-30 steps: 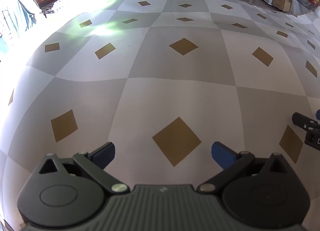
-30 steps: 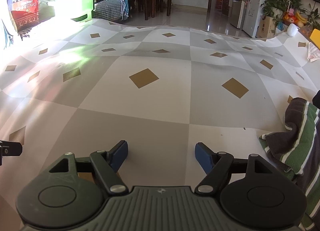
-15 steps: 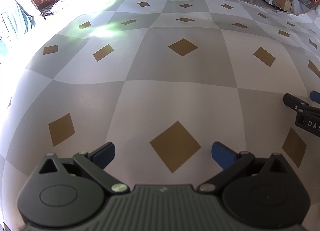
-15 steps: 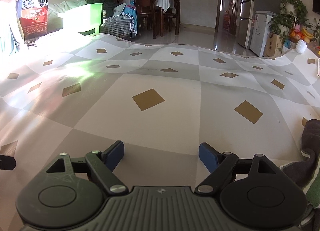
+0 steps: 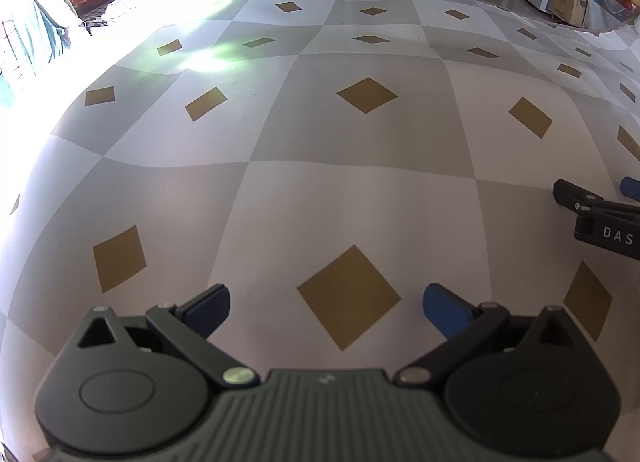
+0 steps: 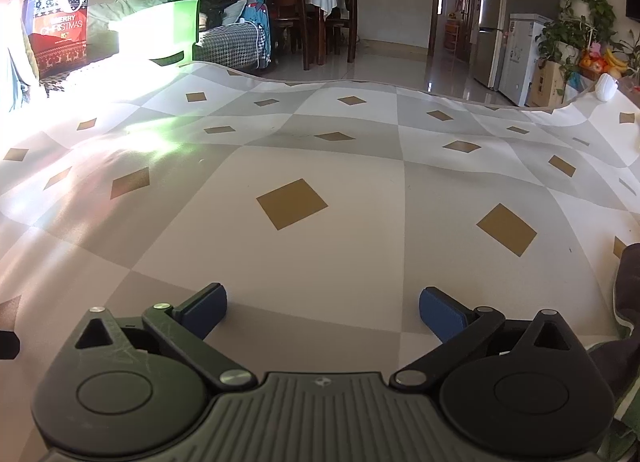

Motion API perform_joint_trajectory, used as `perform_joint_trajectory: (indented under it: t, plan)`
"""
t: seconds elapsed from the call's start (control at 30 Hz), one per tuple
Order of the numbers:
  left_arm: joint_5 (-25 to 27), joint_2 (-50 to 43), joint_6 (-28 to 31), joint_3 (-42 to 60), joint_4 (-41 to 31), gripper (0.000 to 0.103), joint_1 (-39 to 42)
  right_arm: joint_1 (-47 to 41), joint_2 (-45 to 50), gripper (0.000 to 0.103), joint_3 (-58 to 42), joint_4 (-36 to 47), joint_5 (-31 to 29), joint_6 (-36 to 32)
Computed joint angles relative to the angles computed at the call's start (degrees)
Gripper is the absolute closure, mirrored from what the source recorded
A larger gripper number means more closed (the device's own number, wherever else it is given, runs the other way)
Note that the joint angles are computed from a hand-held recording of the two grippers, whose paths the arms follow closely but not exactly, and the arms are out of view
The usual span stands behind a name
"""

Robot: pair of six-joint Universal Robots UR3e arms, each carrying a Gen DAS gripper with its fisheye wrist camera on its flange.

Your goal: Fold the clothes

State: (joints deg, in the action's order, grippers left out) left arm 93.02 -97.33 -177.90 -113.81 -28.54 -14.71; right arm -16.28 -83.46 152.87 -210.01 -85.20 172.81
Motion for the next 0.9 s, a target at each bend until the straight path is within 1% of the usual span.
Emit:
perform_joint_trajectory:
  t: [0.57, 0.9]
  plan:
    - [0.1, -0.2, -1.1, 0.2, -0.9, 0.000, -0.6, 0.6, 0.0, 0.000, -0.2, 0.2, -0.5, 0.5]
    - [1.5, -2.3, -3.8, 2.0, -0.5, 0.000, -0.7, 0.7, 0.0, 0.000, -0.3, 0.3, -0.6, 0.6]
